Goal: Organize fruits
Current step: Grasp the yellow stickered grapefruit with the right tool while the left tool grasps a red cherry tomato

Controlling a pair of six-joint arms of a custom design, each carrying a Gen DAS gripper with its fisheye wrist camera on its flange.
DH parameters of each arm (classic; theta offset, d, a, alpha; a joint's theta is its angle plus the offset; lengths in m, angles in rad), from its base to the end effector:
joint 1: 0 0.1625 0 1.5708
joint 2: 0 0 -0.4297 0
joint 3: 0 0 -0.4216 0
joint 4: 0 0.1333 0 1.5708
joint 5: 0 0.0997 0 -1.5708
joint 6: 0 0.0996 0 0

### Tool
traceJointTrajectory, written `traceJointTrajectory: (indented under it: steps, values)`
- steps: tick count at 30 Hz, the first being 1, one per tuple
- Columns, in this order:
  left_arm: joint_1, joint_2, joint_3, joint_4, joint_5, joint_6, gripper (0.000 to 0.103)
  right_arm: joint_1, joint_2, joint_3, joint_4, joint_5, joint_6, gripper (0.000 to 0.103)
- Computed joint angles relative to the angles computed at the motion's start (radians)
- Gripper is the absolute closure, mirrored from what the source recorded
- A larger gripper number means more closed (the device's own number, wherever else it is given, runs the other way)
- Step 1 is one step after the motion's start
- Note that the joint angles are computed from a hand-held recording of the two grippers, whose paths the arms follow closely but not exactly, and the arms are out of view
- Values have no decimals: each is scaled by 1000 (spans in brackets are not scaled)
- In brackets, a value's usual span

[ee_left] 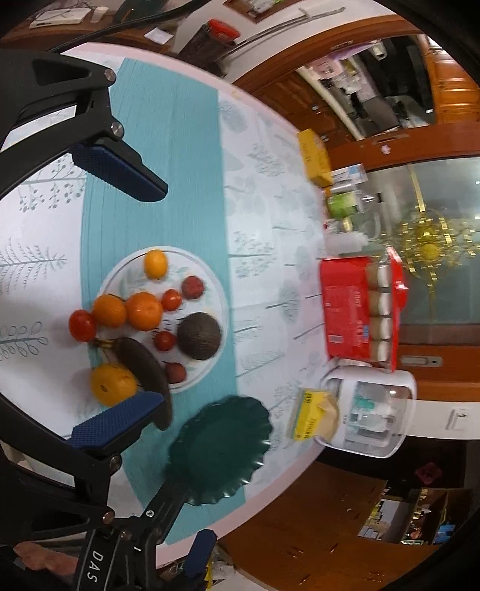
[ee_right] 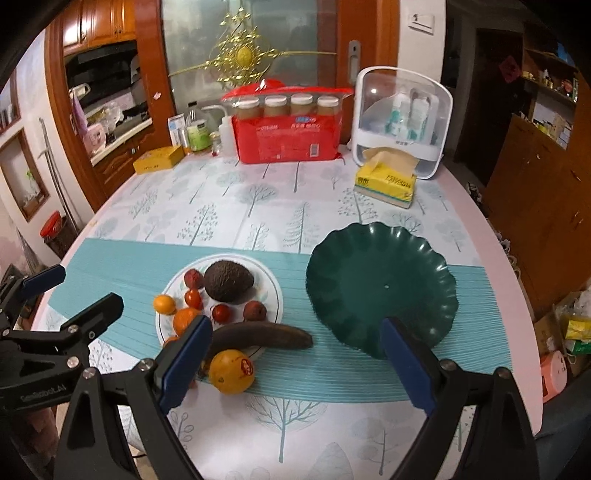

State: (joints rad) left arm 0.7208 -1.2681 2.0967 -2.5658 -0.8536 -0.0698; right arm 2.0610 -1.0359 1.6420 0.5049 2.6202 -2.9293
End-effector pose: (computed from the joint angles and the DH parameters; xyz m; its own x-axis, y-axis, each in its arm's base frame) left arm -0.2623 -0.4950 0.2044 -0.6295 0.4478 -0.6351 0.6987 0.6838 -0.2104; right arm 0.2760 -0.4174 0.2033 -0.6956 0.2692 0.6661 -0.2817 0.7507 -0.5975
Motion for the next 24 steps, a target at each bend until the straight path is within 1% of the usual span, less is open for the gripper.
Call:
traceJointTrajectory:
  steps: [3, 6, 8, 11, 15, 18, 20, 21, 22, 24]
  values:
    - [23, 5, 15, 3, -2, 11, 1, -15, 16, 5, 0, -23, 1, 10]
    - [45, 3, 40, 6, -7, 18, 1, -34, 35, 13, -7, -43, -8, 13]
    - [66, 5, 49, 31, -30, 14, 1, -52, 43, 21, -3, -76, -10, 19]
    - [88, 9, 61, 45, -55, 17, 1, -82, 50, 34, -1, -131, -6, 22]
    - [117, 28, 72, 54, -101, 18, 6, -117, 55, 46, -15, -190, -17, 26]
    - [128, 48, 79, 46, -117, 15, 12, -141, 62, 48, -38, -236, -44, 27]
    - [138, 59, 77, 50, -133, 15, 22, -155, 71, 47, -46, -258, -58, 29]
    - [144, 66, 73, 55, -145, 12, 30, -161, 76, 44, -46, -268, -61, 29]
    - [150, 72, 68, 63, -153, 7, 34, -165, 83, 39, -43, -278, -63, 31]
    - [160, 79, 60, 74, -170, -4, 38, -173, 99, 30, -37, -293, -71, 34]
